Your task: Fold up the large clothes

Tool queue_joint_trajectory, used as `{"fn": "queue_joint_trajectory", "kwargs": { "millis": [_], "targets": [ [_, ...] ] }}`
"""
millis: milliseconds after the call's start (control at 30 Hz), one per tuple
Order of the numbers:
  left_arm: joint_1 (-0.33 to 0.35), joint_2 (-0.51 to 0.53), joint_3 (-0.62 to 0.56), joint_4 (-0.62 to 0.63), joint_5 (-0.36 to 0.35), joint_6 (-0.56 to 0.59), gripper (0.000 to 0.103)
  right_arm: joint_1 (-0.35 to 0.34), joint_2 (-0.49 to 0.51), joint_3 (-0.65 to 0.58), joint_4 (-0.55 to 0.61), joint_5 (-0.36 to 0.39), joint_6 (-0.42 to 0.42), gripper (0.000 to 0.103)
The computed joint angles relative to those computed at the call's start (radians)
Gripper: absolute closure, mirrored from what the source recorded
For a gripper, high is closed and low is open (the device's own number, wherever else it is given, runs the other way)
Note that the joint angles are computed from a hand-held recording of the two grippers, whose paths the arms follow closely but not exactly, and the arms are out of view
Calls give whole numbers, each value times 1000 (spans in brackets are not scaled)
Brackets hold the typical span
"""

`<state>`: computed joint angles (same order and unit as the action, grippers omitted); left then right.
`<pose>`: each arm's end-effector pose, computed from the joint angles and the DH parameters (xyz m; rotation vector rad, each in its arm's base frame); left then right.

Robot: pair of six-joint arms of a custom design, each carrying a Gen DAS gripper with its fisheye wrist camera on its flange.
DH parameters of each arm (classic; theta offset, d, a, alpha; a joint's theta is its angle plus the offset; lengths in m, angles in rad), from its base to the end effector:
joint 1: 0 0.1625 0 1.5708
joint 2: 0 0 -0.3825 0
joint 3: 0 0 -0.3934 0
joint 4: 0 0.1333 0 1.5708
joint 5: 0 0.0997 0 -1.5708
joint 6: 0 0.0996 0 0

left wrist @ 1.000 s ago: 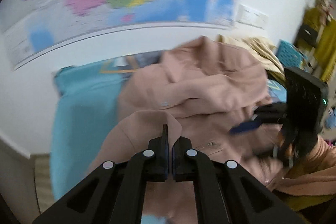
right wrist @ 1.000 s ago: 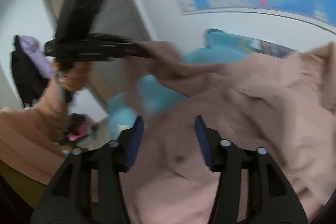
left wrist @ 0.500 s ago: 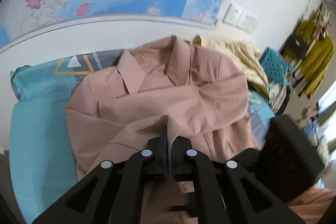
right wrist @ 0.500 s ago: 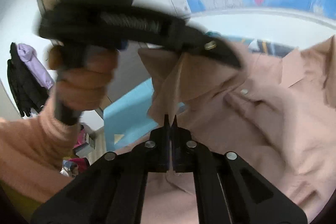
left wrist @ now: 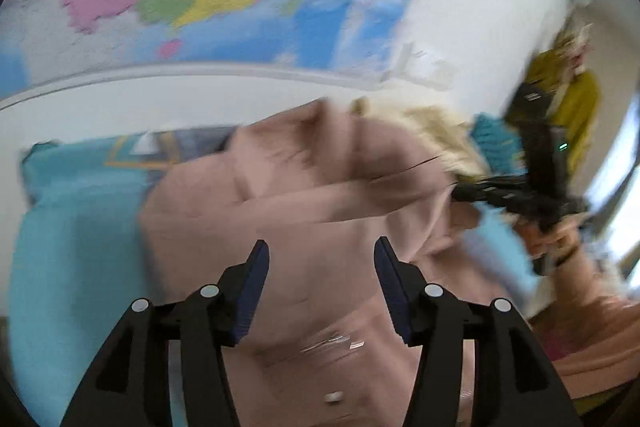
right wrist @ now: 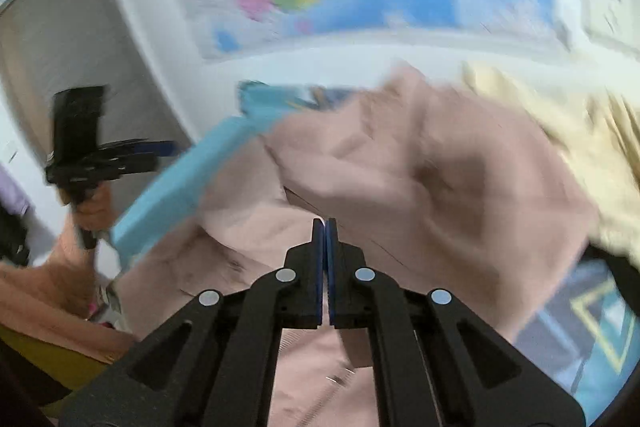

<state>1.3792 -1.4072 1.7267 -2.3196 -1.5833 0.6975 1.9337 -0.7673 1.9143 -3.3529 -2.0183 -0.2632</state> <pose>0.0215 -0.5826 0.3673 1.2853 2.6887 -0.6337 0.2869 -0.5014 0.0563 0.6147 -2.5295 0.8816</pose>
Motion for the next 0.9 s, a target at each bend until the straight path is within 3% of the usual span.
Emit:
{"fn": "queue_joint_trajectory", "kwargs": {
  "millis": [67, 100, 133, 200, 367, 433, 467, 500, 533, 567, 633, 733, 900],
  "targets": [
    [-3, 11, 39, -102, 108, 1, 51, -26, 5, 16, -16, -44, 17, 86],
    [-8, 21, 57, -158, 165, 8, 51, -38, -3, 33, -27, -32, 25, 67],
    [-11, 42, 63, -195, 230, 9, 51, -46, -7, 57, -65, -22, 34, 55],
    [-7, 76, 50, -210, 282, -4, 50, -58, -23, 95, -118, 12, 24, 35],
    [6, 156, -6, -242, 327, -9, 42, -70, -9, 134, -176, 21, 7, 24],
    [3, 184, -18, -258, 341, -2, 42, -67, 25, 115, -179, -26, -1, 29],
    [2, 202, -27, -263, 352, 1, 42, -72, 40, 103, -180, -30, -5, 44],
    [-2, 221, -32, -277, 371, -1, 43, -78, 48, 89, -150, -27, 9, 65],
    [-1, 230, -33, -285, 380, -3, 52, -84, 41, 88, -119, -24, 22, 77],
    [-3, 239, -30, -300, 389, 0, 59, -83, 44, 75, -104, -25, 16, 100],
    [-11, 257, -18, -365, 419, 19, 70, -78, 27, 80, -130, -11, 4, 100],
    [-11, 256, -18, -397, 399, 7, 85, -60, -21, 84, -169, -23, 7, 100],
    [-16, 235, 7, -511, 330, -17, 87, -23, -70, 57, -257, -115, -32, 101]
  ]
}}
